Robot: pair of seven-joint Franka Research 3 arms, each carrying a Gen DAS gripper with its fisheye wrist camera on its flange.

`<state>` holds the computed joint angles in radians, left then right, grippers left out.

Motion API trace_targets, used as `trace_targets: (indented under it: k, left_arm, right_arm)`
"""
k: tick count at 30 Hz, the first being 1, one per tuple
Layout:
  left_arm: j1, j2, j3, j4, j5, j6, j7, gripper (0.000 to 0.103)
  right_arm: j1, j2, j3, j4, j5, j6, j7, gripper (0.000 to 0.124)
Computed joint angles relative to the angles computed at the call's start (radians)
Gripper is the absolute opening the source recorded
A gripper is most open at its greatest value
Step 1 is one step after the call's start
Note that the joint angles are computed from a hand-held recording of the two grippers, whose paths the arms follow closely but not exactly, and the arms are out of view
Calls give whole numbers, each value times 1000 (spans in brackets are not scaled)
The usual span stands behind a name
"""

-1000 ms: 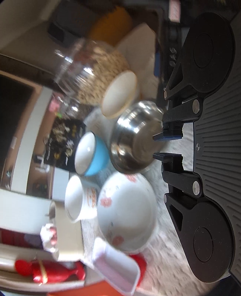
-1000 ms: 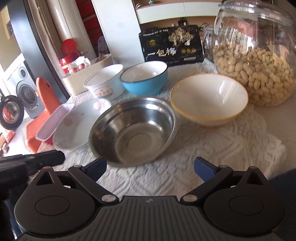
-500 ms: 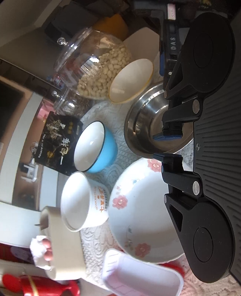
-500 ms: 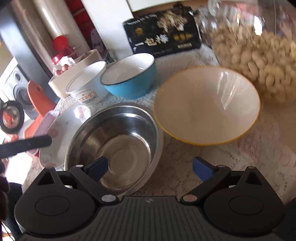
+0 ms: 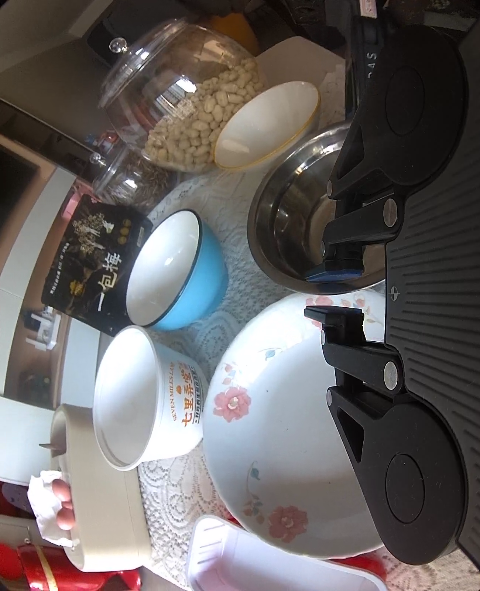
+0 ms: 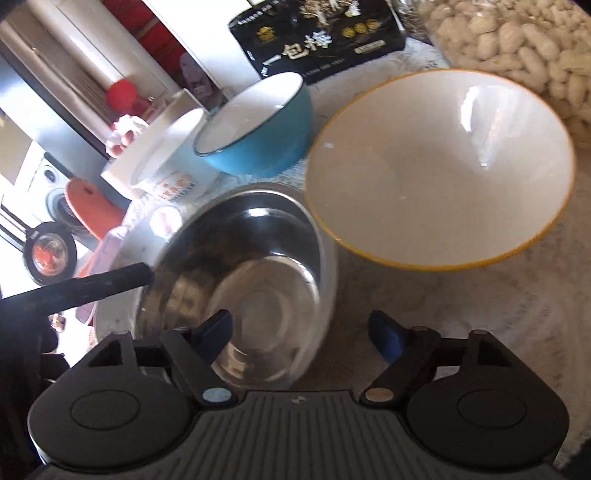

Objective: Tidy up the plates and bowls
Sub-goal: 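Move the left gripper to the stainless steel bowl rim and close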

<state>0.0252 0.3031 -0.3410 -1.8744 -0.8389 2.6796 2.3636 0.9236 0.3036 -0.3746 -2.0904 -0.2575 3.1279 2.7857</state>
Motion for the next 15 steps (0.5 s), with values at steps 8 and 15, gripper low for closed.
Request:
trace_targets:
  k: [8,15]
  left_arm:
    - [-1,-87,7,-79,-83,-80,74,32]
    - [-62,-168,81,-196,-129,-115,39,26]
  right_arm:
    - [-48,-42,93,-18,43,-23,-117,75]
    - [-87,-141,157,-127,-83,-20,-49,77]
